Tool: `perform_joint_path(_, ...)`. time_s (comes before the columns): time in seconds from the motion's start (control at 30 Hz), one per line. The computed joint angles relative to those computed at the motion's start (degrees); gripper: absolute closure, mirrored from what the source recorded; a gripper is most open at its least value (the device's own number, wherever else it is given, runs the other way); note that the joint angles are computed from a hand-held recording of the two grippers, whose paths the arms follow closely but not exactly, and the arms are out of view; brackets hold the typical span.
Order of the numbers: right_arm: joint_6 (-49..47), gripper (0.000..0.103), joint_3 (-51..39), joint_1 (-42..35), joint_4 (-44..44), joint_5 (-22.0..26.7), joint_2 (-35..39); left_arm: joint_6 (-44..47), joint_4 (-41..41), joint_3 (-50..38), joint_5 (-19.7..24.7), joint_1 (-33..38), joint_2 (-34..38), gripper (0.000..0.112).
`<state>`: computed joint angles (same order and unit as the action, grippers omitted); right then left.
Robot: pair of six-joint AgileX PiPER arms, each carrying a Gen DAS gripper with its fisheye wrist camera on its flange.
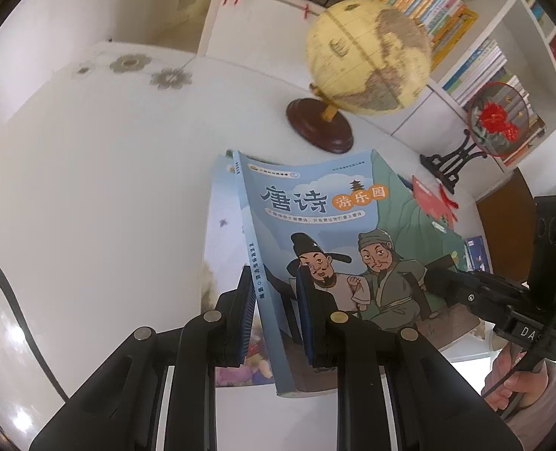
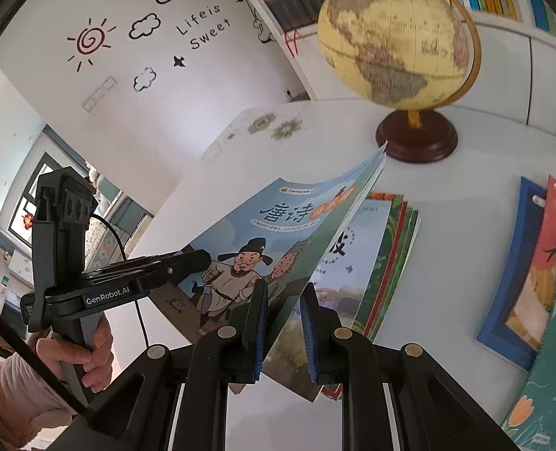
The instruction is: Organize books
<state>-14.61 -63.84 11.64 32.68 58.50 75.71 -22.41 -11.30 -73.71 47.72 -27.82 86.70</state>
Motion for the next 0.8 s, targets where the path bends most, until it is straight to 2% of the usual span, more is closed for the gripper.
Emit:
perform_joint_path(0.2,-1.0,0.086,3.4,-1.1,2.5,-1.5,1.4,3.6,-4.9,3.9,-1.6,2.6,0.7,0.094)
perform_joint_path(0.3,-0.5,0.086,5.4,-0.9,2.6,-2.4,2.4,2.4,-2.4,4.9,-2.0,2.0,1.8,0.094)
perform_joint_path(0.4,1.6,0.086,7.8,-0.6,1.8,-4.4,3.0,3.4,-3.5,6.6,-2.4,2.7,3.3,0.095)
perform_joint_path(0.47,4.1,0.086,8.4,0.1,-0.3,-5.3,3.8,3.4,-2.9,8.1,-4.1,2.5,2.5,0.095)
perform_joint_path(0.63,6.4,0.085,9.3,0.1,-1.3,-6.2,5.0,1.2,-0.5,6.4,-3.0,2.3,3.4,0.093)
perform_joint_path(0.67,7.2,0.082,9.1,0.3,-1.8,-6.2,5.4,1.1,-0.8,6.2,-2.9,2.4,3.5,0.089)
perform_joint_path(0.7,7.7,0.077,9.1,0.5,-1.8,-6.2,5.6,0.3,-0.2,5.9,-2.6,2.2,3.7,0.075)
perform_joint_path(0.73,8.1,0.073,8.9,0.7,-1.8,-6.0,5.9,-2.0,1.8,4.9,-1.3,1.8,4.4,0.071)
perform_joint_path(0.8,9.0,0.052,8.8,1.0,-2.5,-6.5,5.5,-4.8,4.2,3.2,1.0,1.3,6.1,0.058)
